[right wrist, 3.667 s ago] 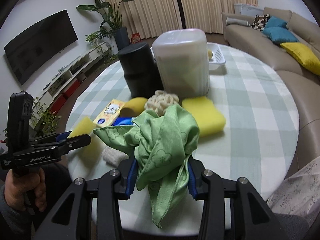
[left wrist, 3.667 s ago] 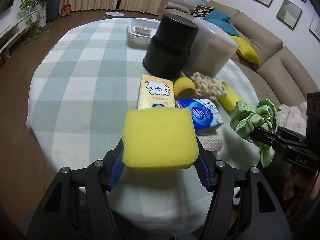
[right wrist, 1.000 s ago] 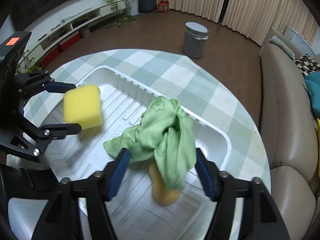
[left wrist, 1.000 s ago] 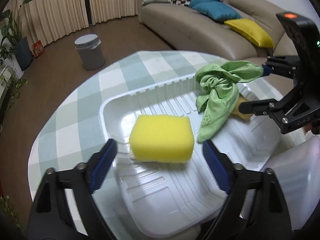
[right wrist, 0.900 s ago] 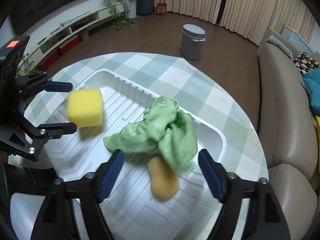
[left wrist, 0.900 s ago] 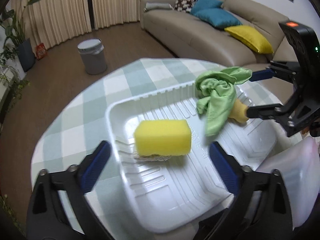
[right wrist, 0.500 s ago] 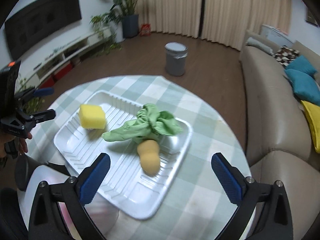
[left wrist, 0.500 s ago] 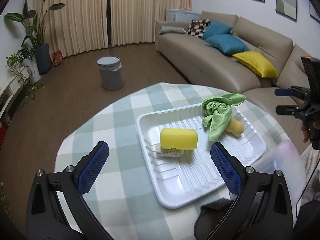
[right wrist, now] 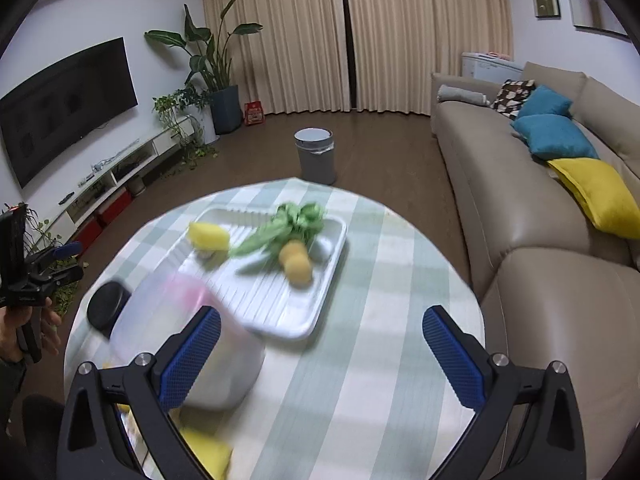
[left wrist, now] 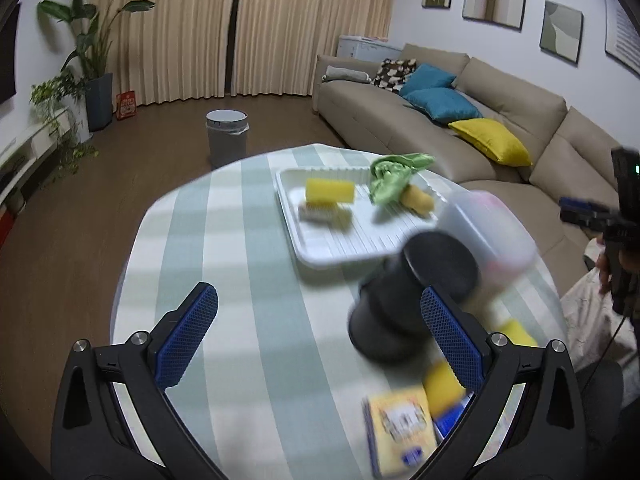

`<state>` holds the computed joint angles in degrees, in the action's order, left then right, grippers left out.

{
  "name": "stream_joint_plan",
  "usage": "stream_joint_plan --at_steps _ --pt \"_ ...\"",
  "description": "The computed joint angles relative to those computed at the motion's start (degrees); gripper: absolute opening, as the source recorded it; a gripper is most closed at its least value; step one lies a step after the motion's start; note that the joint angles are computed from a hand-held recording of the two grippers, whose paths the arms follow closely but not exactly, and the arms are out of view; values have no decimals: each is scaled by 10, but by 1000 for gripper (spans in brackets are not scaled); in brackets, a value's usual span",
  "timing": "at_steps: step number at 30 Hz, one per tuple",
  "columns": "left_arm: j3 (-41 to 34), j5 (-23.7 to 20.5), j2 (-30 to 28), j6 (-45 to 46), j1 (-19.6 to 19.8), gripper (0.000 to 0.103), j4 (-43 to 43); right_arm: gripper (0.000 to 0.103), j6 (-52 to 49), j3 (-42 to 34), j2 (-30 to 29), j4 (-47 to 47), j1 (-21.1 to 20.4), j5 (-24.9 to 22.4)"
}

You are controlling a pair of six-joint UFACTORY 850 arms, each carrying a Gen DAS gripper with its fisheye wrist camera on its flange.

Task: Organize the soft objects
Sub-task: 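Move both tools back toward the remaining objects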

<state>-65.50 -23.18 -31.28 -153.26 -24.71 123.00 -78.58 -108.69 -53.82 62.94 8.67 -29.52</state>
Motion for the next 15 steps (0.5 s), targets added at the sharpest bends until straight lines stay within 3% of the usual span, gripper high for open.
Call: stream_joint_plan --at_steps 4,9,15 --pt "44 -35 19 -24 -40 103 -16 103 -115 150 75 108 0 23" --pt "53 -79 7 39 -96 103 -97 103 -206 285 133 208 10 56" --pt "43 -42 -22 43 -118 103 -154 103 -370 397 174 413 29 79"
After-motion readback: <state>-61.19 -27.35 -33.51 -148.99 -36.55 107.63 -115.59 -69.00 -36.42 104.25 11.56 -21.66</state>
